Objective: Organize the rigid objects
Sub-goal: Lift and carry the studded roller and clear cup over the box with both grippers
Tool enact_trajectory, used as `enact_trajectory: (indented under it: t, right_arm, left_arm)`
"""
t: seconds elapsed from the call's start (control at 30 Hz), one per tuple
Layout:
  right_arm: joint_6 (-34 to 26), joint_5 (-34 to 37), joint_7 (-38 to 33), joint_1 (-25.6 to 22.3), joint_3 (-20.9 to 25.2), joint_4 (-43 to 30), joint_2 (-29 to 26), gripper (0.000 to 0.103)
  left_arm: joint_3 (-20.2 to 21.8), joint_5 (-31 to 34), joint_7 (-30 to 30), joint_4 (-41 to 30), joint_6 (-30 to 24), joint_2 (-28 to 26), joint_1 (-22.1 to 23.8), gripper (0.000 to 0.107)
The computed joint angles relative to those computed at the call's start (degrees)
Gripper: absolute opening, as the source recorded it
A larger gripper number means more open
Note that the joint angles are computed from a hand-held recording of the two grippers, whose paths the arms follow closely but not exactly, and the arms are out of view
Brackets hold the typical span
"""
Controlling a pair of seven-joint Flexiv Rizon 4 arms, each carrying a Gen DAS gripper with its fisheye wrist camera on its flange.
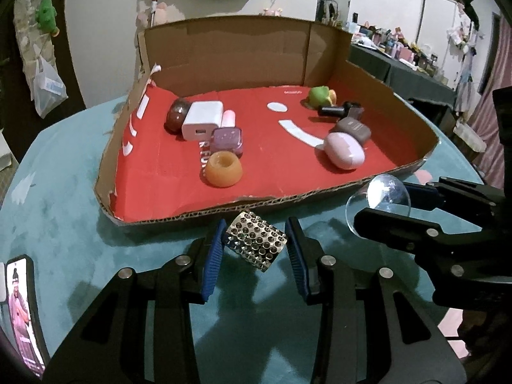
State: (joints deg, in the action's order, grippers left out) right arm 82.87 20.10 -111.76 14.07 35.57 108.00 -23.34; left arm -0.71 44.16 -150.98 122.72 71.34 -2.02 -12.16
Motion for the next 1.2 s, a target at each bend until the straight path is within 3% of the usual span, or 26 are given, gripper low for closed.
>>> enact_trajectory:
  t: [0.37, 0.63, 0.73, 0.83, 1.2]
  right_arm:
    - [-2.0, 4.2, -4.2, -2.4, 2.3, -2.5, 0.3, 0.052]
    - [-1.9, 2.7, -2.0, 2.0, -3.4, -4.6, 0.1, 0.052]
    - [-2.1, -0.3, 1.0, 4.2, -6.2, -5.2, -0.7, 0.052]
    - [-4.3, -0.9, 1.8, 3.1, -5.4, -7.2, -2.3, 0.052]
    - [-11.3, -1.6, 3.2, 3.7, -6.2, -12.4, -6.0, 0.052]
  left_arm:
    - [-0.6, 0.7, 0.5, -1.1, -0.1, 1.2, 0.7, 0.036]
    - [0.1, -1.6, 4.0, -3.0, 1.0, -0.8, 1.5, 0.036]
    - [0.8, -4.9, 7.4, -3.1, 2.8, -2.2, 1.9, 0.036]
    - [1.5, -9.2, 11.7, -2.8, 4.4, -3.9, 2.1, 0.036]
    - [0.6, -32.8, 33.6, 1.6, 11.5, -9.1, 4.1, 0.036]
